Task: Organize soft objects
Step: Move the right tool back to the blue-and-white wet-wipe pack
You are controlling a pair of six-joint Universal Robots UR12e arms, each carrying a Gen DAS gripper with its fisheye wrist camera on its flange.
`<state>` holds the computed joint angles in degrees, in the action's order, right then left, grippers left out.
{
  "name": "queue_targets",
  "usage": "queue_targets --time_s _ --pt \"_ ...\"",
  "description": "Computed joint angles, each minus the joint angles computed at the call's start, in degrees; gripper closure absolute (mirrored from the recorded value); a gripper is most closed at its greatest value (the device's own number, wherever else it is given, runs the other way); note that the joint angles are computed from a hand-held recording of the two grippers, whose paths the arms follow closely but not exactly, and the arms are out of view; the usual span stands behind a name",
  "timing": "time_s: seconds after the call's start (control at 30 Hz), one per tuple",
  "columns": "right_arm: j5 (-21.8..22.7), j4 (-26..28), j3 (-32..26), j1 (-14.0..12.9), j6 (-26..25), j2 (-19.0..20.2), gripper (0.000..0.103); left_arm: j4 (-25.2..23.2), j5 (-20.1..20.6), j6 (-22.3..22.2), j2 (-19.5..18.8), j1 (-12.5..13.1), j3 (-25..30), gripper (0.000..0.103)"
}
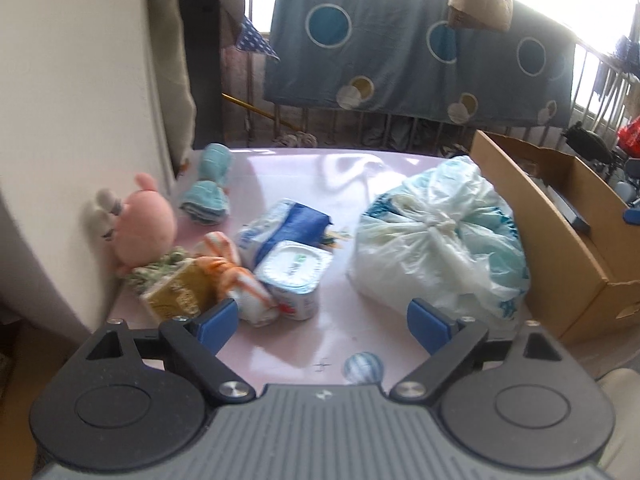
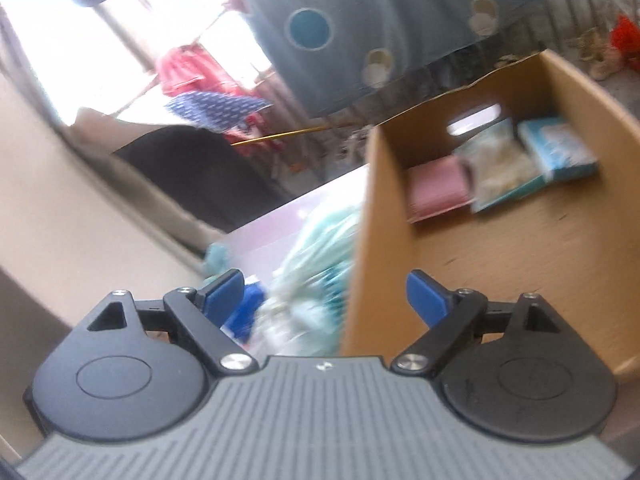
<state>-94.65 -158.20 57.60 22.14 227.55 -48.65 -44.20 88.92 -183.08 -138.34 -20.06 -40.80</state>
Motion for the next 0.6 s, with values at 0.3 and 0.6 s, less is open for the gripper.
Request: queue_targets --time_s 0.3,0.6 --pt "5.2 -2.4 -7.4 2.3 2.6 5.6 0.013 3.3 0.8 -2.8 3.6 1.5 -6.8 0.007" --pt "8.2 0.7 -13.5 3.5 2.9 8.9 0.013 5.3 1.0 -6.7 5.8 2.5 -11.1 0.005"
